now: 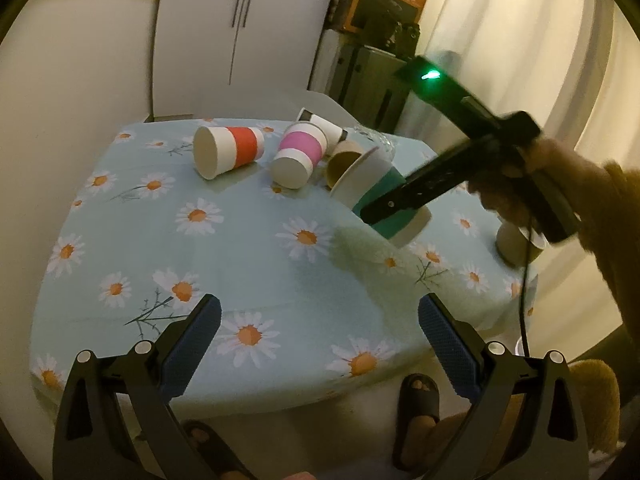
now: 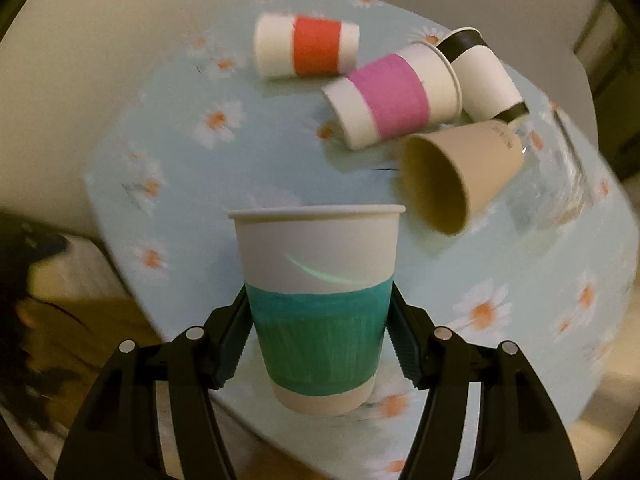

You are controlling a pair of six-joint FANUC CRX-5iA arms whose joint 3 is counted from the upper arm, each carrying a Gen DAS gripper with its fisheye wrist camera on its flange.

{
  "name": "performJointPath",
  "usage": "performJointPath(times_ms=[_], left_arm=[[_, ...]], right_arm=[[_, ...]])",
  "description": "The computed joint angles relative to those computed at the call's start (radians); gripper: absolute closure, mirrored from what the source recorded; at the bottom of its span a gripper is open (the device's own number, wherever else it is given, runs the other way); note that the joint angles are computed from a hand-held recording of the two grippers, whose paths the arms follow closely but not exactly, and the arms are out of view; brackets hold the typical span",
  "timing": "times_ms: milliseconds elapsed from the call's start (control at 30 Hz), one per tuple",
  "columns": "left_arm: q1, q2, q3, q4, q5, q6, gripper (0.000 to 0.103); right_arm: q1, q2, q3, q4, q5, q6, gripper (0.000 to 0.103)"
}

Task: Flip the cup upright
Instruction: 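Rotate the teal-banded cup upright with the right tool, set it down, open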

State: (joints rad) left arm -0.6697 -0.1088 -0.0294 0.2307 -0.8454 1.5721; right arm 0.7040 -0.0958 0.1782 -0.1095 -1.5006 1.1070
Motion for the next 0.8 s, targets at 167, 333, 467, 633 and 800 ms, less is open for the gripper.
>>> performJointPath(times_ms=[167,333,467,633,800], left_arm=[[0.01,-0.04,-0.014,-0.055,0.002,0.064,0.007],[-0.002,-0.053,0.029,-0.235,-0.033,0.188,0.007],[0.03,-0.056,0.017,-0.203,-0.052,0.192,0.007],[0.036,-0.062,0.013,-0.2,-0.059,0.192,0.007],[0.033,-0.06,0.017,-0.203,-0.063,0.192,0.007]], right_arm=[[0.022,-0.117,-0.108,-0.059,0.161,-0.269,0.04],[0.155,-0.182,-0.219,0.04,0.26,-0.597,0.04],[0.242,-0.202,-0.297,0.122,0.312,-0.76,0.04],[0.276,-0.198,-0.346,0.187,0.333,-0.902,0.04],[0.264,-0.177,-0.348,0.152,0.354,-0.902,0.039]])
